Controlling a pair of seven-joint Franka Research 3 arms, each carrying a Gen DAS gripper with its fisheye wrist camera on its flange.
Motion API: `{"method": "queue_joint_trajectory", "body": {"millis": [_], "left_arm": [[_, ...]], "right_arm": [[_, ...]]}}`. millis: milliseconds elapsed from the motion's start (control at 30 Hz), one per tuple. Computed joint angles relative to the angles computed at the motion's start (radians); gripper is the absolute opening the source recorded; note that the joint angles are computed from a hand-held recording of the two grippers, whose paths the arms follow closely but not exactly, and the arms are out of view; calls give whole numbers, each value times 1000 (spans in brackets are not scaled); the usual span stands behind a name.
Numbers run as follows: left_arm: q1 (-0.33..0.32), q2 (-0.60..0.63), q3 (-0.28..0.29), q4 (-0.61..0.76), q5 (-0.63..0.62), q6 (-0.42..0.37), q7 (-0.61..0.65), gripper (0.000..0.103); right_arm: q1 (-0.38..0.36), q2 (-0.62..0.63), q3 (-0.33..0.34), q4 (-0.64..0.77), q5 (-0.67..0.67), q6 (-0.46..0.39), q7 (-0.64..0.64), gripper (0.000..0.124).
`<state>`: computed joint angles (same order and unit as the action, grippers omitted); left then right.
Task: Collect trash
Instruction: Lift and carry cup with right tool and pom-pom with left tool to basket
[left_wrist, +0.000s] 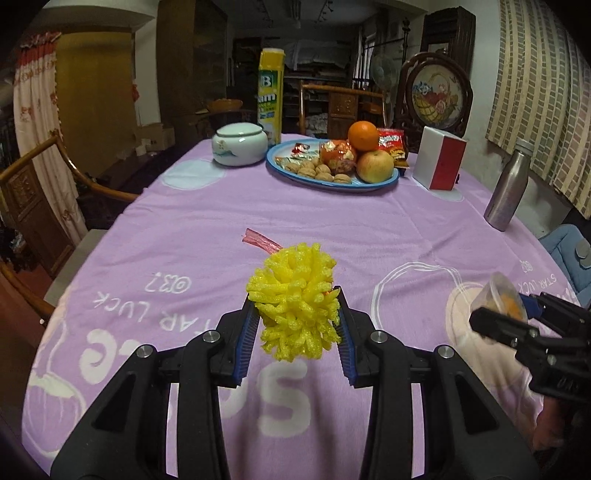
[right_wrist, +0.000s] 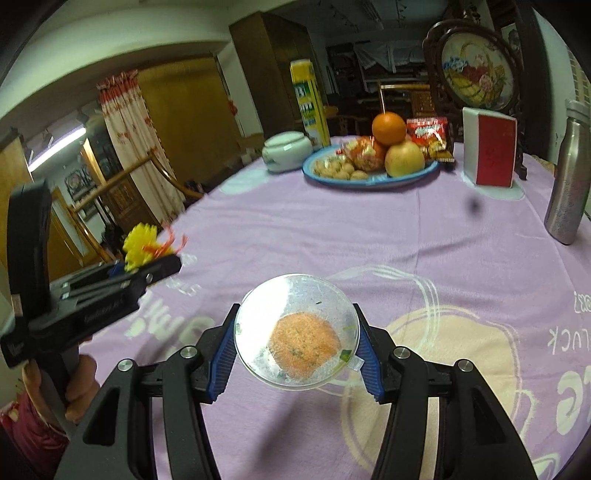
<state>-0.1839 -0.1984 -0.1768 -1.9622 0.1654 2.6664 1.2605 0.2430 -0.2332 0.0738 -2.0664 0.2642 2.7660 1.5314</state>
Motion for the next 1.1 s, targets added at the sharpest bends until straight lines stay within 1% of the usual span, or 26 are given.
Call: {"method": "queue_joint_trajectory", "body": {"millis": [133,300,633,833,967,1033,1100], "left_arm": [[8,-76,-10,-56,34,13,-38,39],[7,-171,-18,-127,70,29,-73,39],[-15,-366,-22,-265,106,74,-106,39],[-30,-498,-4,-350,108,86,-110,39],[-46,-618,33,-431,89,52,-98,39],[-53,-694,62,-481,73,12,-85,39],[-44,-784,87,-535,65,-45,-71,39]], "right_arm": [[16,-47,-3,-42,32,42,-17,57],[37,-115,-1,-99,67,68,-35,57],[51,-281,48,-218,49,129,-22,57],[76,-355,75,-259,37,149,-7,57],[122,-366,87,-261,42,144,-12,57],[157,-358,92,-251,48,135,-23,57],[195,-346,95,-238,56,125,-38,57]]}}
